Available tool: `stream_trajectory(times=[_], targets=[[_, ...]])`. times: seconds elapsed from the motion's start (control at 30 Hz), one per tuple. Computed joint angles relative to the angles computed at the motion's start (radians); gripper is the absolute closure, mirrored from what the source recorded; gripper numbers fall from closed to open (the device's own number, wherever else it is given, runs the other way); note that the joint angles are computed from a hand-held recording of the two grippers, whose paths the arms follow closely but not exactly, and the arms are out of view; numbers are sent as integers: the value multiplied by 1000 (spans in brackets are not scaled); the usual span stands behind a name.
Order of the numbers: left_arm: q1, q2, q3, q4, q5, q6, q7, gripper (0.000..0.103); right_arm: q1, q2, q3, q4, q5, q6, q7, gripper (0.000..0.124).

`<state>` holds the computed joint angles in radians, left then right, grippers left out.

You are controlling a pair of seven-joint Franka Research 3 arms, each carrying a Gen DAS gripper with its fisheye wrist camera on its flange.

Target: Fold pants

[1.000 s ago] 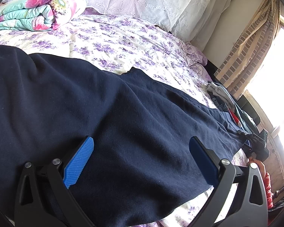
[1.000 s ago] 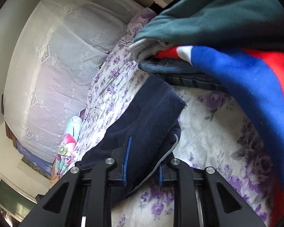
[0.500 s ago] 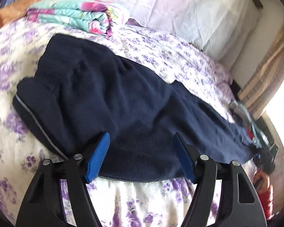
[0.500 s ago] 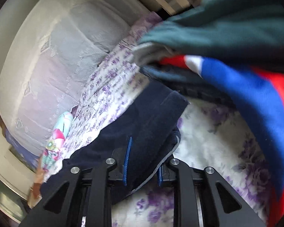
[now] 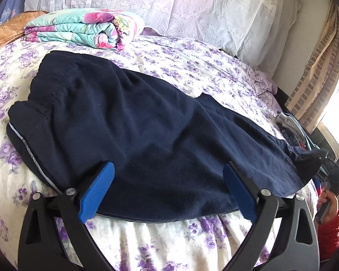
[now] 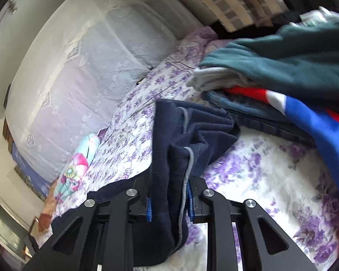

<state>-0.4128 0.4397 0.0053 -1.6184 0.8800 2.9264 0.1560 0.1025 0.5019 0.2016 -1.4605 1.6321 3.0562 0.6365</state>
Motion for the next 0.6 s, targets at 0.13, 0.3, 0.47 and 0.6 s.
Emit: stream_trajectory(times=[0.13, 0.3, 0.47, 0.6], targets=[[-4, 0, 5, 0, 6, 2, -8, 9, 17, -2, -2, 12, -78, 5, 20, 102], [-14, 17, -15, 42, -2, -105, 45, 8, 68, 29, 5, 75, -304, 15, 100, 102], [-21, 47, -47, 109, -33, -246, 133, 7, 213, 88, -87, 173, -679, -46, 256, 102], [-36, 78, -59, 173, -52, -358, 199, 6, 348, 188, -185, 319, -980, -168, 349, 102]])
